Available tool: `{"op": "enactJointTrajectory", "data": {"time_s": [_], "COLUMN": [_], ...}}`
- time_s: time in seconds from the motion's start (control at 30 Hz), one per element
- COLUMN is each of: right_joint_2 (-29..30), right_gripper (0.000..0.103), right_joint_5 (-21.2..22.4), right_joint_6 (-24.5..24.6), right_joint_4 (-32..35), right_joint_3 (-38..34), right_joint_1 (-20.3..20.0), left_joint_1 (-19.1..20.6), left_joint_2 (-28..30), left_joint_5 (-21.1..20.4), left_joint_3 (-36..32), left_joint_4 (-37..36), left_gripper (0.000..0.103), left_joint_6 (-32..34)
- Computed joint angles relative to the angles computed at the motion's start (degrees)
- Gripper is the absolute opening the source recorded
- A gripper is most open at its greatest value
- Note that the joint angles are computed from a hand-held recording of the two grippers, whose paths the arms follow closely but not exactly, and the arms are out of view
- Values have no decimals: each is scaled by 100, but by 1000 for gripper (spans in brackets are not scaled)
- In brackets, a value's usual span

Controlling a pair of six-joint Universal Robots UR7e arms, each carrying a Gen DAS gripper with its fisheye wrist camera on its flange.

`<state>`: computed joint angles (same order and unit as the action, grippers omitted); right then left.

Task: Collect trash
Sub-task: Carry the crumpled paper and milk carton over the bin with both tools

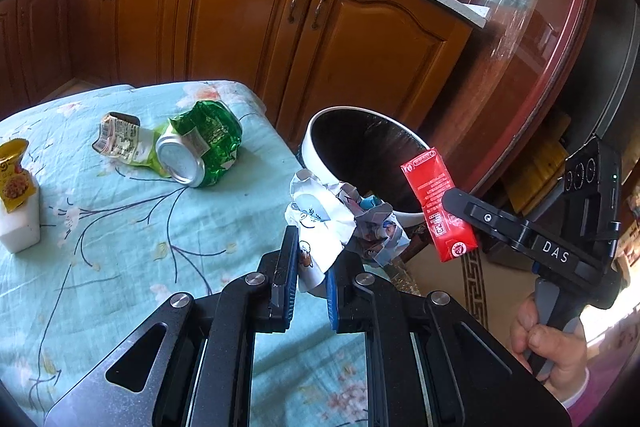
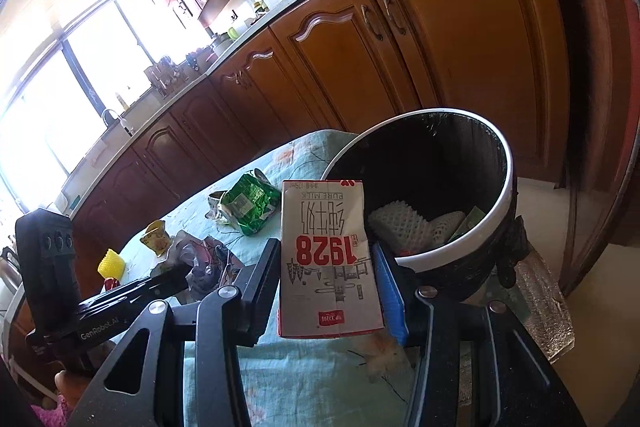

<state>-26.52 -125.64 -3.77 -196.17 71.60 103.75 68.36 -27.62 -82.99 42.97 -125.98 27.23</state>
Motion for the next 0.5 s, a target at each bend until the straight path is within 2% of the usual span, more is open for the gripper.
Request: {"op": "enactJointTrajectory", "data": {"time_s": [0.27, 0.5], "right_joint_2": [-75, -93], "right_gripper": [47, 47], "right_joint_5": [-184, -379], "right_joint_6": [-85, -176], "right_joint_4": [-51, 105], "right_joint_3": [-70, -256], "right_joint_1": [-72, -166], "left_joint_1": [-135, -247], "left_joint_2": [291, 688], "left_joint_5": [1, 59], "left_joint_3": [-372, -960], "left_joint_4": [150, 438], "left_gripper": [10, 11], "left_joint_6": [44, 68]}}
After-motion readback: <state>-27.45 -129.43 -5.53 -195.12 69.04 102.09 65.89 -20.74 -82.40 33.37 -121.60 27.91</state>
